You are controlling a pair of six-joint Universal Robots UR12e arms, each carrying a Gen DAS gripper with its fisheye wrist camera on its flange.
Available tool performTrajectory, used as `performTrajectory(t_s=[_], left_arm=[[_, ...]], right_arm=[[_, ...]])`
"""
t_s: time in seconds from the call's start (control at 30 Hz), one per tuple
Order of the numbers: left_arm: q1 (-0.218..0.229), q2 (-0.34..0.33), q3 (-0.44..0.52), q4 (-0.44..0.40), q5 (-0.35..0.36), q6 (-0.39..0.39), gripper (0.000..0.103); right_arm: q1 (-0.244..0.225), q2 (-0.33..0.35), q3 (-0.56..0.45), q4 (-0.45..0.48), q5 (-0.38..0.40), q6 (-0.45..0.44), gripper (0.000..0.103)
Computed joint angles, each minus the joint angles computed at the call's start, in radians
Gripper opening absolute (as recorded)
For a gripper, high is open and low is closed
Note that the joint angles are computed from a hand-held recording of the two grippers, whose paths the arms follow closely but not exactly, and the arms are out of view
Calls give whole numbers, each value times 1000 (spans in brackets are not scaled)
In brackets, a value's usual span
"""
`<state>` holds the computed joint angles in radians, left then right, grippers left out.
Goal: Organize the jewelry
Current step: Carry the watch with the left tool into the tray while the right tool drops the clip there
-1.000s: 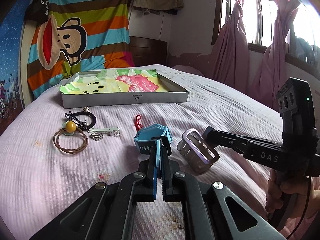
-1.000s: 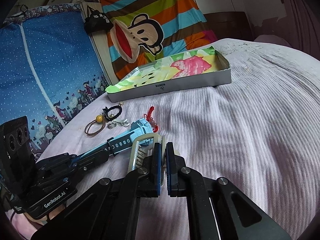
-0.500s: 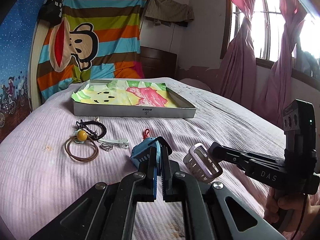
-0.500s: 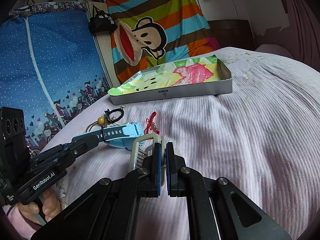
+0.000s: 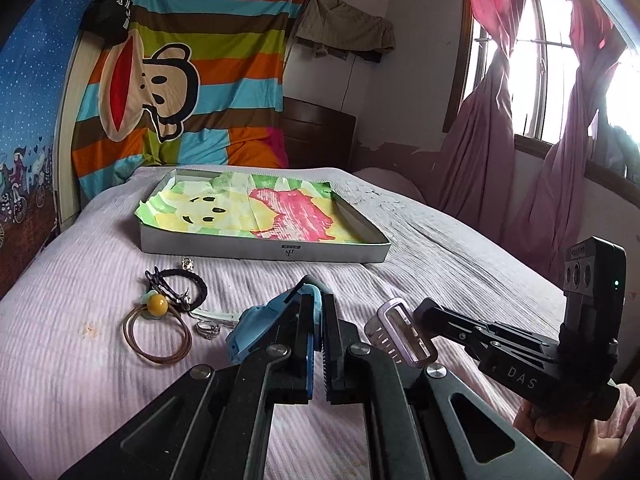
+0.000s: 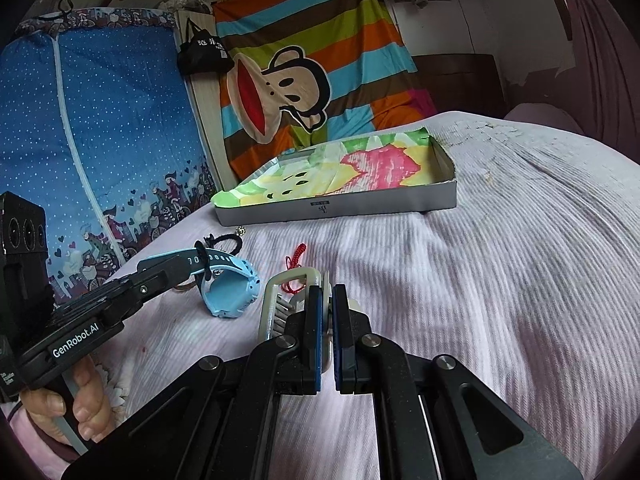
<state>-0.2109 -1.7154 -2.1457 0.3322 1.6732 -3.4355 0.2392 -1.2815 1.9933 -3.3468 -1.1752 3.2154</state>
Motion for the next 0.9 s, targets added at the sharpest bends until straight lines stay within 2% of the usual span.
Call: performTrajectory(t_s=[0.27, 0.57, 0.7, 0.9], left_arm=[[19, -13, 49, -8, -8, -2, 3], [72, -56, 140, -21, -39, -38, 3], [104, -85, 183, -24, -52, -84, 3], [136, -128, 237, -66, -68, -62, 3]], right_arm=[[3, 26, -56, 2, -3, 8, 4], [4, 108, -205, 6, 44, 51, 4], [-4, 155, -265, -19, 73, 119, 4], [-3, 230, -360, -56, 94, 205, 4]])
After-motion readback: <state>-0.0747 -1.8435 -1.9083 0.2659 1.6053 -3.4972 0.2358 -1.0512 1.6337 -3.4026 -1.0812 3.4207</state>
